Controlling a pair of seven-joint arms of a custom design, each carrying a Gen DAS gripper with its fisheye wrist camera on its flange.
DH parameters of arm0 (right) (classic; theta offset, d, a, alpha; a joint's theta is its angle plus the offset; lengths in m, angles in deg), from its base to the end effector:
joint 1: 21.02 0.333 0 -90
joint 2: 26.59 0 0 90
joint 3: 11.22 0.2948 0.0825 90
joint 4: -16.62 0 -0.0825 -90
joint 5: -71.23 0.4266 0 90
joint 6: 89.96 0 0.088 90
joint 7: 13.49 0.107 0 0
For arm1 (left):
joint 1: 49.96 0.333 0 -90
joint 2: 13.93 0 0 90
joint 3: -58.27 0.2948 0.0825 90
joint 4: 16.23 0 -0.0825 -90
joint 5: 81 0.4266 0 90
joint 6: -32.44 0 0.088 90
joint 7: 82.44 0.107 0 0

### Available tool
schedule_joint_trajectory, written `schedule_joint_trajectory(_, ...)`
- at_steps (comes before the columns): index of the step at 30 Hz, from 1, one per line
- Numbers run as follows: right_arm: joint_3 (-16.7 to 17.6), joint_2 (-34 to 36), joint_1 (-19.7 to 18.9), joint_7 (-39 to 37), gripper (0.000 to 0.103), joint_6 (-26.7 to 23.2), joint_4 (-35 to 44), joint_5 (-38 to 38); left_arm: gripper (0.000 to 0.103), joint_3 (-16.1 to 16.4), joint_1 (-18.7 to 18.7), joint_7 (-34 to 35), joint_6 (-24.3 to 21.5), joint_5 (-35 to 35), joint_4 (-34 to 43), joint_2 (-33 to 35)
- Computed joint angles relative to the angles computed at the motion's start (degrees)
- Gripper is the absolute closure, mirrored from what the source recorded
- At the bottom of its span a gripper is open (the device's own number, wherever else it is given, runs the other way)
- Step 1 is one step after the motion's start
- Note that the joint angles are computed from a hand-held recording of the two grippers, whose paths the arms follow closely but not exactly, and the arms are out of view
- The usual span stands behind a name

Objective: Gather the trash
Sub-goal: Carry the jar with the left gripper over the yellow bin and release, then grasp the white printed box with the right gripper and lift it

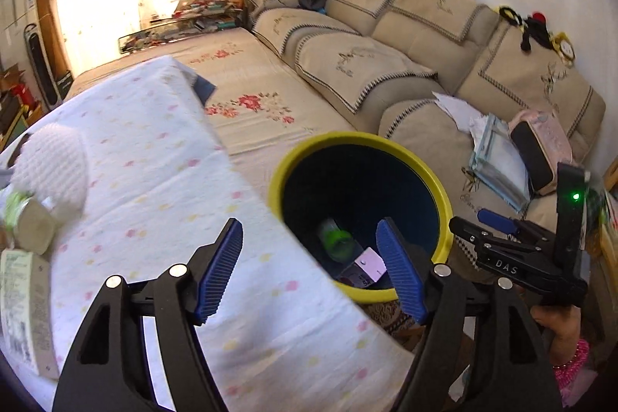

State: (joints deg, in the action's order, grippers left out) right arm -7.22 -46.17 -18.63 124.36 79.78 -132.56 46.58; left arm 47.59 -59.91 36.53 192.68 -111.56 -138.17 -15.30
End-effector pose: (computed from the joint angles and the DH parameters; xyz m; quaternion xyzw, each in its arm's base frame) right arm 0.4866 0.0824 0.3992 -0.5467 0.7592 -0.2154 0.2799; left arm 0.5861 -0.1958 0.4518 -0.5034 0.7821 -0.3397 0.1394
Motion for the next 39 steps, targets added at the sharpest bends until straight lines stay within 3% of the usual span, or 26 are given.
schedule_joint_trajectory(9,1.17,2.63,3.65,-1.34,0.035,0.19,4.45,0.91,0.029,6.80,2.21,4.14,4.89,-9.72,-14.21,-14.99)
schedule_joint_trajectory(16,1.71,8.42,10.11,-5.61,0.033,0.14,11.63,3.75,0.027,11.19,7.14,0.35,8.75,-6.29,-24.79,-26.10)
schedule_joint_trajectory(20,2.05,12.69,14.90,-10.78,0.033,-0.23,16.85,7.54,0.025,12.57,11.94,-2.60,10.69,-1.85,-29.71,-31.42)
schedule_joint_trajectory(25,4.25,18.66,19.94,-16.56,0.033,-0.63,24.63,11.30,0.025,17.82,13.12,-1.88,10.28,-0.75,-32.63,-34.84)
schedule_joint_trajectory(29,6.06,23.23,23.08,-20.01,0.030,-1.45,30.87,12.02,0.025,20.19,13.39,-0.82,9.69,-1.11,-34.17,-36.57)
schedule_joint_trajectory(33,6.78,27.68,26.14,-20.91,0.029,-4.61,36.82,9.14,0.025,20.96,13.94,-0.09,8.97,-1.82,-34.91,-37.97)
schedule_joint_trajectory(39,4.94,31.66,28.82,-17.44,0.029,-11.12,42.05,3.98,0.025,22.18,13.40,1.50,8.49,-3.38,-35.05,-38.40)
